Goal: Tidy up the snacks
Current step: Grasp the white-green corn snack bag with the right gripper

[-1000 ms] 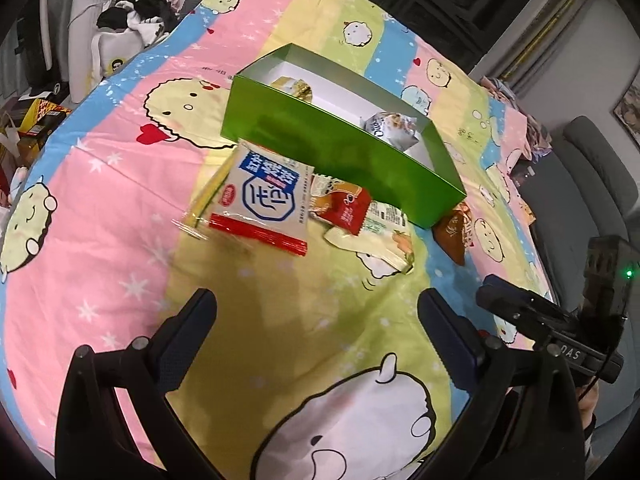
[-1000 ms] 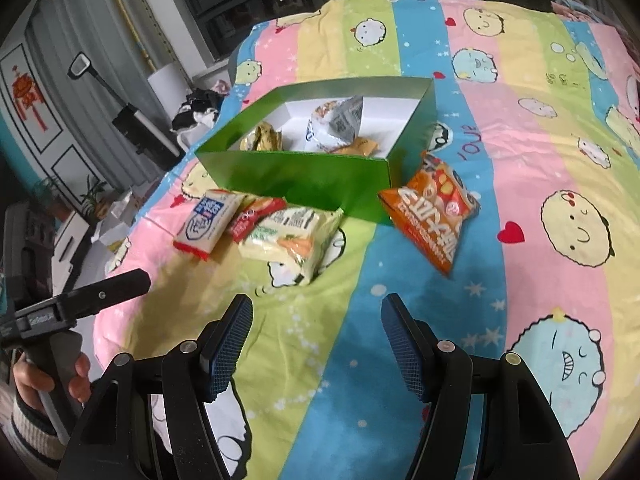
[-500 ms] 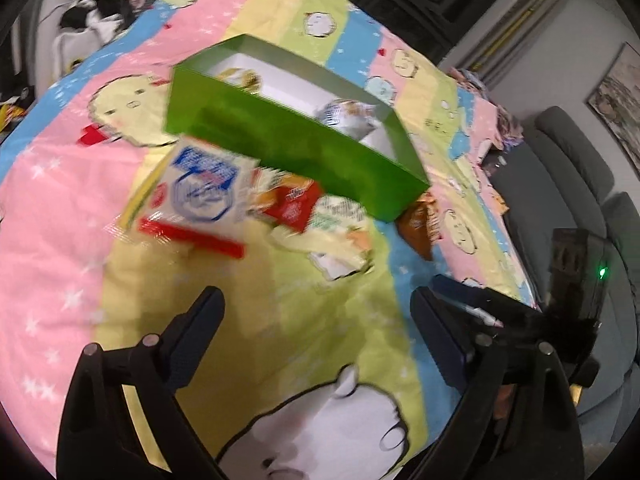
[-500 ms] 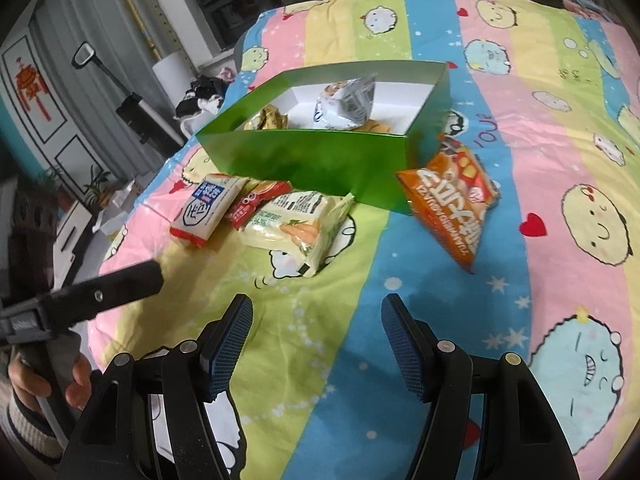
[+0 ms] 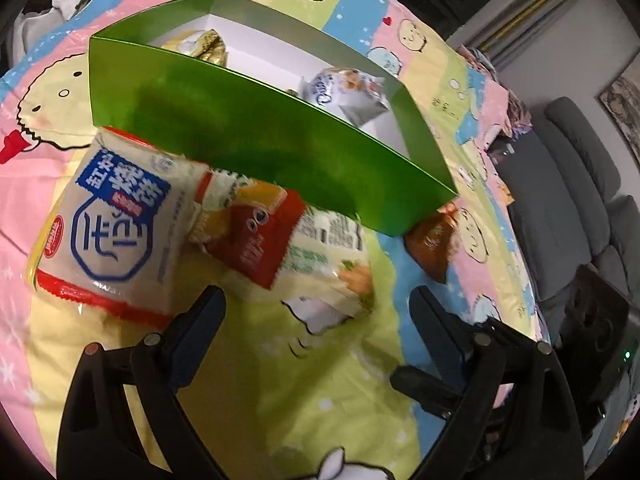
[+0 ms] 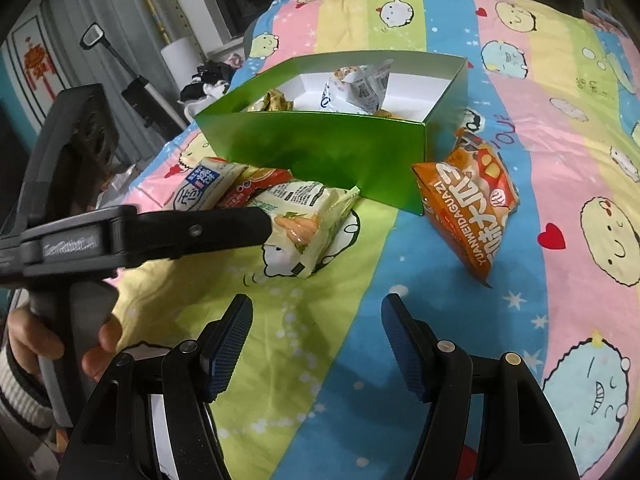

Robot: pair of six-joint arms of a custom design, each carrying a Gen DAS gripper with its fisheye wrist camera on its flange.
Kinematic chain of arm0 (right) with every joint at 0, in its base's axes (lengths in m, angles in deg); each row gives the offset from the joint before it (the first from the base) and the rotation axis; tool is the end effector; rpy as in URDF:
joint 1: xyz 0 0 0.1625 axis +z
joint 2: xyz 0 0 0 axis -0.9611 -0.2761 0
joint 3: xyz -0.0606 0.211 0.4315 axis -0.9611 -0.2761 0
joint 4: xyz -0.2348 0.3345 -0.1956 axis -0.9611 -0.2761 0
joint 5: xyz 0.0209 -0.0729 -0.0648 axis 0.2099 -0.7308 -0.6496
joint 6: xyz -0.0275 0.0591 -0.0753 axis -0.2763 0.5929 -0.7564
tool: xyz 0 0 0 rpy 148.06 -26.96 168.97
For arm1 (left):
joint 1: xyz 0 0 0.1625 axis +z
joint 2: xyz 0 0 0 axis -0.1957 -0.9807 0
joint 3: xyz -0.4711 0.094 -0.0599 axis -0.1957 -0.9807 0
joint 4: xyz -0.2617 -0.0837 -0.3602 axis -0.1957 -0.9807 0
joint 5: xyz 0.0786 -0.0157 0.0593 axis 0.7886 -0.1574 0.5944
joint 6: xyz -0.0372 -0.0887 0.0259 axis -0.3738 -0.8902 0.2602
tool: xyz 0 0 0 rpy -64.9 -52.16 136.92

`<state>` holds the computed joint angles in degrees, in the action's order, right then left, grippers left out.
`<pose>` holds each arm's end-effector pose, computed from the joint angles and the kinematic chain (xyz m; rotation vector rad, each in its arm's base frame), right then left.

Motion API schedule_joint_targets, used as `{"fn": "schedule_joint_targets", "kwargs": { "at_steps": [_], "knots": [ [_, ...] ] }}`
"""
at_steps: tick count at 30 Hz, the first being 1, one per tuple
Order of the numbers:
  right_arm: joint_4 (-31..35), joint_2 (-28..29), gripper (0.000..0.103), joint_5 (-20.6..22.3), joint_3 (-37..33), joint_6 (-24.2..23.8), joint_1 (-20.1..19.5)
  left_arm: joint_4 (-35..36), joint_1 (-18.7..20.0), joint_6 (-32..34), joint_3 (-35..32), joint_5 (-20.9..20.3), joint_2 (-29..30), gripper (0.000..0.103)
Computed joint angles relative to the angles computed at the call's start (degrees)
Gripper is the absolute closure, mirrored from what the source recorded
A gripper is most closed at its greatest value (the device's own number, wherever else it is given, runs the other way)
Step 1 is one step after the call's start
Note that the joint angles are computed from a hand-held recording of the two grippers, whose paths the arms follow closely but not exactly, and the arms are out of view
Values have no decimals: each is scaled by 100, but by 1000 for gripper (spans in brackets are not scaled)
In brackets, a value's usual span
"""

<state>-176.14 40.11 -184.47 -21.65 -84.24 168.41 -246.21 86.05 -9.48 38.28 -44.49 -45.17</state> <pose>0.1830 -0.8642 -0.0187 1.1999 -2.5756 0.3303 -0.0374 -0.8149 0.1202 -0.1420 2.6744 -1.0089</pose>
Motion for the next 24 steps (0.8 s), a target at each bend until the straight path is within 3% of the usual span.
{"fn": "schedule_joint_targets", "kwargs": {
  "at_steps": [4, 8, 18, 23, 24],
  "knots": [
    [257, 122, 35, 43, -242, 17, -5, 108, 32, 22, -174, 57, 66, 10],
    [367, 254, 35, 109, -445, -17, 10, 217, 49, 99, -277, -22, 112, 27],
    [704, 599, 35, 76, -1083, -328, 61, 432, 68, 3, -316, -629, 94, 27],
    [1000, 602, 41, 175, -1169, -411, 27, 556, 52, -9, -438, -495, 164, 27],
    [978, 599, 43, 181, -1157, -415, 25, 587, 62, -42, -465, -488, 176, 32]
  ]
}}
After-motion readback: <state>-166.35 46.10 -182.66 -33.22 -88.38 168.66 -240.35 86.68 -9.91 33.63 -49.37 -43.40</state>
